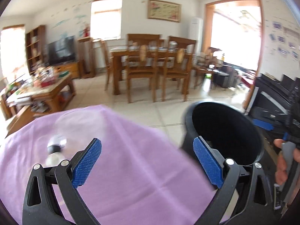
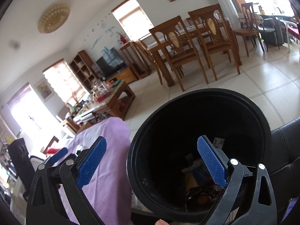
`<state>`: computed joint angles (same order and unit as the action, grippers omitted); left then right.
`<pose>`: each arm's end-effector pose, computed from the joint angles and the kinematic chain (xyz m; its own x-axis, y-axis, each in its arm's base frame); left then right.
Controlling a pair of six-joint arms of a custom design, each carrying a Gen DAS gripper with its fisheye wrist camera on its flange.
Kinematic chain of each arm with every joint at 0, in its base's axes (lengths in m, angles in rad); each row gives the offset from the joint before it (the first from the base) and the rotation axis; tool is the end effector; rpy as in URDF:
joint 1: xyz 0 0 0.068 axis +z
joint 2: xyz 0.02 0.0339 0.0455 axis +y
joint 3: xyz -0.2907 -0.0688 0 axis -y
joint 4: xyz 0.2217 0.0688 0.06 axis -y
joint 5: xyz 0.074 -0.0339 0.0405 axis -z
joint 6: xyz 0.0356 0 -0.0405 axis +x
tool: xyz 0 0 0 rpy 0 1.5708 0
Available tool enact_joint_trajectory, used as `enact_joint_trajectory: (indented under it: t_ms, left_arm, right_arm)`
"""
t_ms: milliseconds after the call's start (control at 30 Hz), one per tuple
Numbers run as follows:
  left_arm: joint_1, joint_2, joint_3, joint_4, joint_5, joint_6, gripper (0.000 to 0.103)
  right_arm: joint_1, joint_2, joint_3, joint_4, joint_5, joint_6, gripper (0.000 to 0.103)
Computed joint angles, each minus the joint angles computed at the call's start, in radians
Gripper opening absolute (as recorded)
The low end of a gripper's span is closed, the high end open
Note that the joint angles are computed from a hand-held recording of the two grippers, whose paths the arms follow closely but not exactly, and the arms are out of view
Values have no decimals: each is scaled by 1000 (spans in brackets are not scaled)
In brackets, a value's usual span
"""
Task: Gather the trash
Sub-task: 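Grasp the white cup with the left tool while the right tool grasps the black-and-clear cup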
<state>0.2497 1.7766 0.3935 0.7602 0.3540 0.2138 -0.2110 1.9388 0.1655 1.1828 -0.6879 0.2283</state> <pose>0.2617 0.0540 0.1288 -0.5437 0.0667 -0.8366 0.1600 0.9868 -0.0253 0.2229 -0.0246 0.0990 -0.6104 0.3096 -0.7291 -0.2215 0.8170 0.5323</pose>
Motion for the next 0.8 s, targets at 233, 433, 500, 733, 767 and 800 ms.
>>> enact_joint_trajectory:
  t_ms: [233,433,500,733,767,800]
  left_arm:
    - [221,151,214,-215,-37,139,97]
    - [281,259,415,-433,-2,188,61]
    - [314,295,485,-526,45,196,49]
    - [382,322,553,-616,110,191,17]
    - [389,320,552,-606,104,185,17]
    - [410,313,540,-588,115,184,17]
  right_arm:
    - [321,-4,23,23,178,74,96]
    - [567,-53,131,-99,311,120,96]
    - [631,-74,187,-172,346,117,96]
    - [830,-59,453,-451,479,71,96]
    - [859,-38,513,-502,499,61,96]
    - [877,-14,566,-544,506,52,96]
